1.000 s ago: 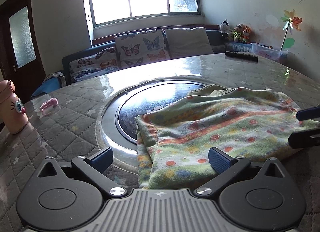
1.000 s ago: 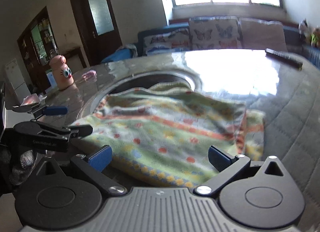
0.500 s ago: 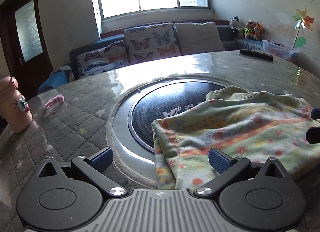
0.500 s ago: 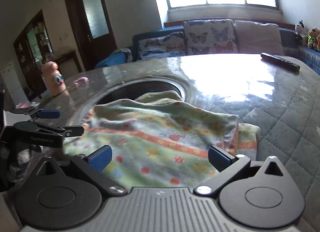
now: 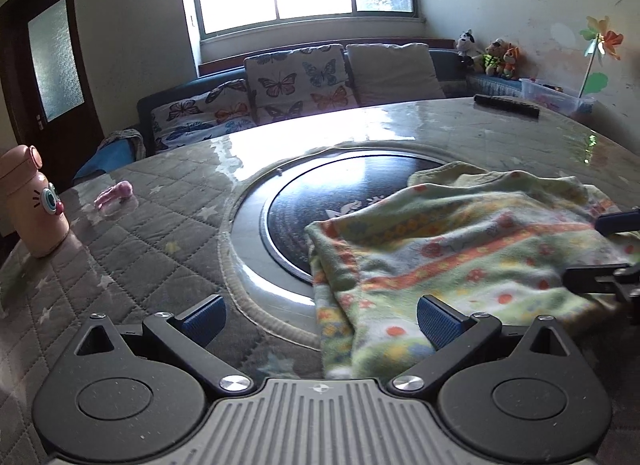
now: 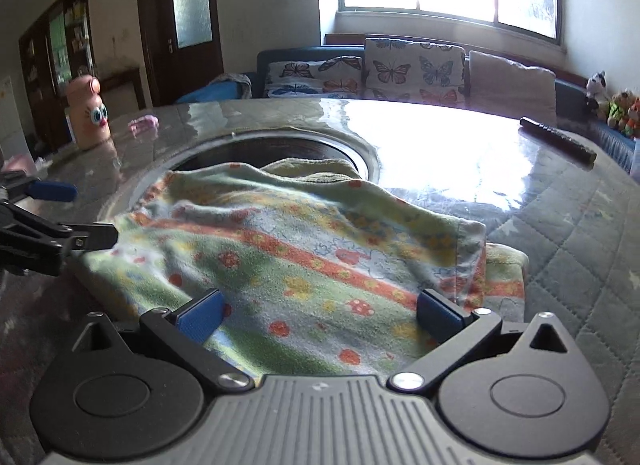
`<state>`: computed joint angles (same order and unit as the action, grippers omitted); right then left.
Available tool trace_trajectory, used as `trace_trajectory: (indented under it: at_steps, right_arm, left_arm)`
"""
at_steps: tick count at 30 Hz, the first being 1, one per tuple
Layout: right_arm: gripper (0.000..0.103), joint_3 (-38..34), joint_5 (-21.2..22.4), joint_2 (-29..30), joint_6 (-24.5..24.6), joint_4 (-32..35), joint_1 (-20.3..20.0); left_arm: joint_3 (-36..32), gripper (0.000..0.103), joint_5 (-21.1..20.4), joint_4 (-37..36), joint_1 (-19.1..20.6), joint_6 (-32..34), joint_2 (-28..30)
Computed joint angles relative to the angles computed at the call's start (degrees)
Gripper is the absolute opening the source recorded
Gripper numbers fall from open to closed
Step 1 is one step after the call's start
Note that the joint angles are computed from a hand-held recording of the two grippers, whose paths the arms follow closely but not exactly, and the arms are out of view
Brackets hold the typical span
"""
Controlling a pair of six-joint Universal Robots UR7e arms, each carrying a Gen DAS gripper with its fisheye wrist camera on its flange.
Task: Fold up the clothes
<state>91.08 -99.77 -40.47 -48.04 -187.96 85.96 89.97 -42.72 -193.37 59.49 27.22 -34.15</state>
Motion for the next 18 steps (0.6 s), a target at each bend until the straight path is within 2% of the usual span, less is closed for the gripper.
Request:
trace_trajectory:
  at_steps: [10,18]
  right_arm:
    - [0.103,-0.4,-0.8,0.2,0.6,0.4,0.3]
    - [0.103,0.1,-0.6,0.6,2.1,-1.9,0.2]
  left_arm:
    - [0.3,0.103,-1.5,0.0,0.1,-0.8,0.3]
    - [0.4,0.103,-2.1,1.3,0.5,-3.1,0.1]
